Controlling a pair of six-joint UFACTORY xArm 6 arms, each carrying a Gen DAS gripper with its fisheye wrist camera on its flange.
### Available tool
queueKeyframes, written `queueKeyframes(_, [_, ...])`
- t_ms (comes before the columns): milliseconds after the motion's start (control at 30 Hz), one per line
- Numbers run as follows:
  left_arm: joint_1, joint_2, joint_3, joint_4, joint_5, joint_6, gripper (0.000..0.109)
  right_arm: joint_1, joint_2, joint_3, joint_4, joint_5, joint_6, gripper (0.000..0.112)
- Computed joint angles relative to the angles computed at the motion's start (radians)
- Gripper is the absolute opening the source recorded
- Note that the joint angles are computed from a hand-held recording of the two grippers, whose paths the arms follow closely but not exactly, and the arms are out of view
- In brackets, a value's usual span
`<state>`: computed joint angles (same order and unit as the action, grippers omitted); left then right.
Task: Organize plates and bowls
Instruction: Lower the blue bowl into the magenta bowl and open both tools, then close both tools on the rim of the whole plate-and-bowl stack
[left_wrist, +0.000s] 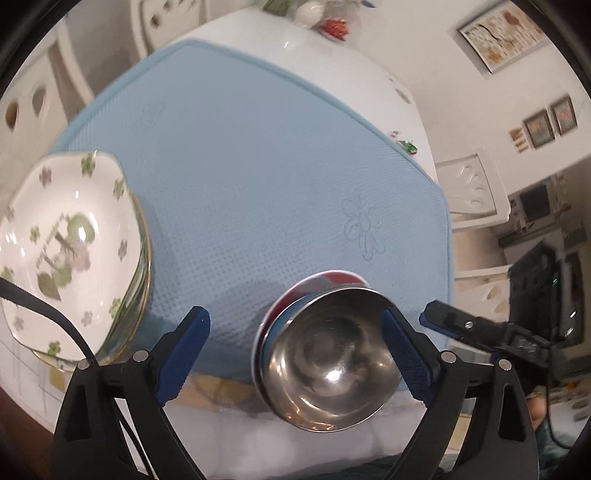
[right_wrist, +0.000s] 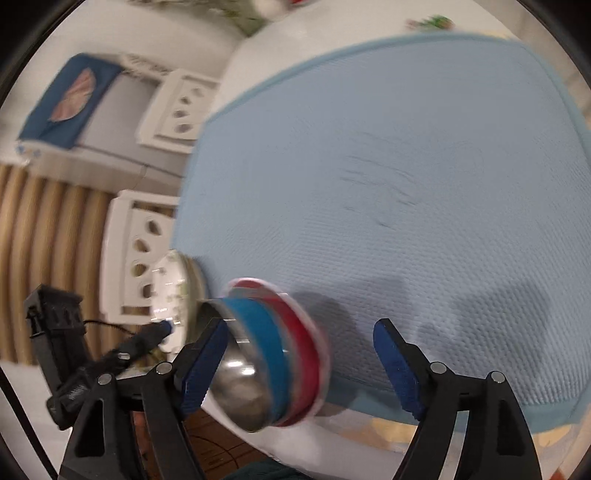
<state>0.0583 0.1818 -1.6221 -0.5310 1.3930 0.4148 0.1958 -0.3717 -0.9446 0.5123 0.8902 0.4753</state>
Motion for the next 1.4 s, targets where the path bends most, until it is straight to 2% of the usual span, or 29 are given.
queueKeyframes(233, [0.028, 0.054, -0.044, 0.027, 0.061, -0.013, 0.093, 0.025, 0.039, -0.055, -0.151, 0.089, 0.089, 0.079])
queueKeyframes(367, [0.018, 0.06, -0.049, 0.034, 0.087, 0.022, 0.093, 0.055, 0.07, -0.109, -0.219, 0.089, 0.098, 0.079])
queueKeyframes(533, [-0.006, 0.049, -0.032, 0.052, 0.096, 0.073, 0.093, 0.054, 0.063, -0.113, -0.231, 0.082, 0.104, 0.079])
queueKeyframes(667, [-0.001, 0.054, -0.04, 0.041, 0.119, 0.088, 0.093, 0.077, 0.033, -0.128, -0.325, 0.076, 0.12, 0.079])
queueKeyframes(867, [-0.009, 0.067, -0.007, 0.043, 0.13, 0.175, 0.095, 0.1, 0.056, -0.127, -0.258, 0.083, 0.049, 0.079])
queueKeyframes(1100, [-0.027, 0.119, 0.038, 0.079, 0.125, 0.12, 0.095, 0.095, 0.088, -0.043, -0.142, 0.042, 0.044, 0.079])
queueKeyframes(1167, [-0.02, 0.13, 0.034, 0.048, 0.125, 0.119, 0.095, 0.097, 0.103, -0.029, -0.114, 0.028, 0.027, 0.079])
queueKeyframes(1200, [-0.014, 0.142, 0.02, 0.035, 0.135, 0.118, 0.095, 0.095, 0.093, 0.004, -0.057, -0.022, 0.011, 0.079])
queueKeyframes(1233, [-0.004, 0.15, 0.012, 0.012, 0.14, 0.12, 0.09, 0.093, 0.088, 0.017, -0.039, -0.036, 0.012, 0.079])
queueKeyframes(1267, [0.021, 0.163, 0.002, -0.053, 0.154, 0.117, 0.067, 0.096, 0.093, 0.019, -0.048, -0.037, 0.031, 0.076])
queueKeyframes(1300, [0.054, 0.194, -0.022, -0.14, 0.21, 0.091, 0.05, 0.1, 0.101, 0.024, -0.021, -0.047, 0.009, 0.069])
queueKeyframes(1333, [0.074, 0.211, -0.026, -0.192, 0.226, 0.038, 0.046, 0.104, 0.107, 0.031, 0.029, -0.064, -0.028, 0.063])
queueKeyframes(1400, [0.086, 0.213, -0.009, -0.217, 0.214, 0.008, 0.045, 0.118, 0.115, 0.032, 0.035, -0.075, -0.029, 0.064])
